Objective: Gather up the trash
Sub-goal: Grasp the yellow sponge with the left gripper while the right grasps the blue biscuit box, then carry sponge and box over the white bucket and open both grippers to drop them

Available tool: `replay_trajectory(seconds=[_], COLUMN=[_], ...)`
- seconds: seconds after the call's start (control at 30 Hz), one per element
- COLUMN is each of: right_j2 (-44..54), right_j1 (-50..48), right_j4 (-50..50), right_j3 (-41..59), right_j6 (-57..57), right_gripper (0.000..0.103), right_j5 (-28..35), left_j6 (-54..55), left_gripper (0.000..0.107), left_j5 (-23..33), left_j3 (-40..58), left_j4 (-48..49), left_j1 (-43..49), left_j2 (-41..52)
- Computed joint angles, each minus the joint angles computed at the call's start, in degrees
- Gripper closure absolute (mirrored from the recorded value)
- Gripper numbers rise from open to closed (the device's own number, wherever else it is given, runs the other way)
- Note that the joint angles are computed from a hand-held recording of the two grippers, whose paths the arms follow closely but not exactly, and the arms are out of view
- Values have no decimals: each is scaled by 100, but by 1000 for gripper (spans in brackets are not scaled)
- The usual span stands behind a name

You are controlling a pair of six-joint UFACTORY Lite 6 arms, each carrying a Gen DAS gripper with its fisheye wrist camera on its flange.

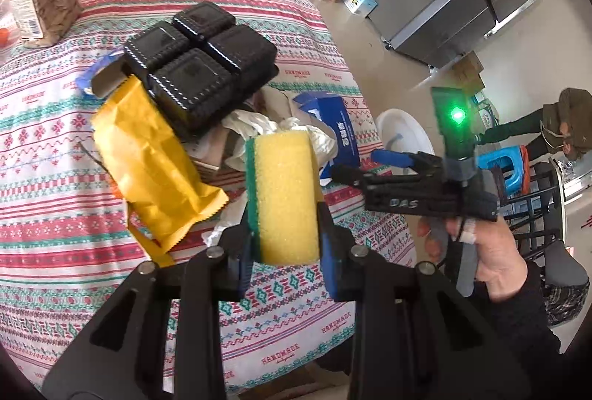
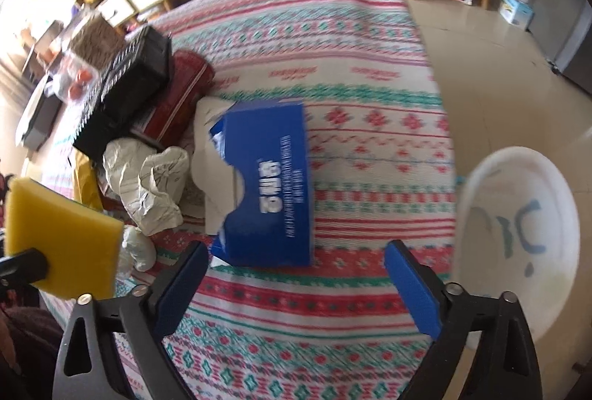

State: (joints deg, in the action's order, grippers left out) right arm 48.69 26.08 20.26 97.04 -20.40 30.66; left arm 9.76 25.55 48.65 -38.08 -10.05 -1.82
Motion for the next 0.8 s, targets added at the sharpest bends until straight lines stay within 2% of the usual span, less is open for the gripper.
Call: replay_trajectory(seconds=[0.03, 0.1, 0.17, 0.5, 0.8], right_j2=[54, 64, -39, -874, -1742], right_j1=[70, 208, 252, -267, -1123], right_j4=[-48, -441, -488, 538, 1040], right_j3=[26, 0, -110, -1041, -1944], right_j6=[65, 364, 317, -782, -1704], right_gripper=[22, 26, 48, 54, 54], right_j5=[-36, -204, -317, -439, -507], left_j6=[-69, -114, -127, -940, -2188], left_gripper=[75, 75, 75, 75, 75], left_j5=[-30, -36, -99, -406, -680], left_j3=[-1, -40, -53, 20, 795], left_j4=[43, 102, 118, 820, 1870], left_j1=[-23, -3, -31, -451, -1198], left_j2=[-3, -68, -41, 1, 825])
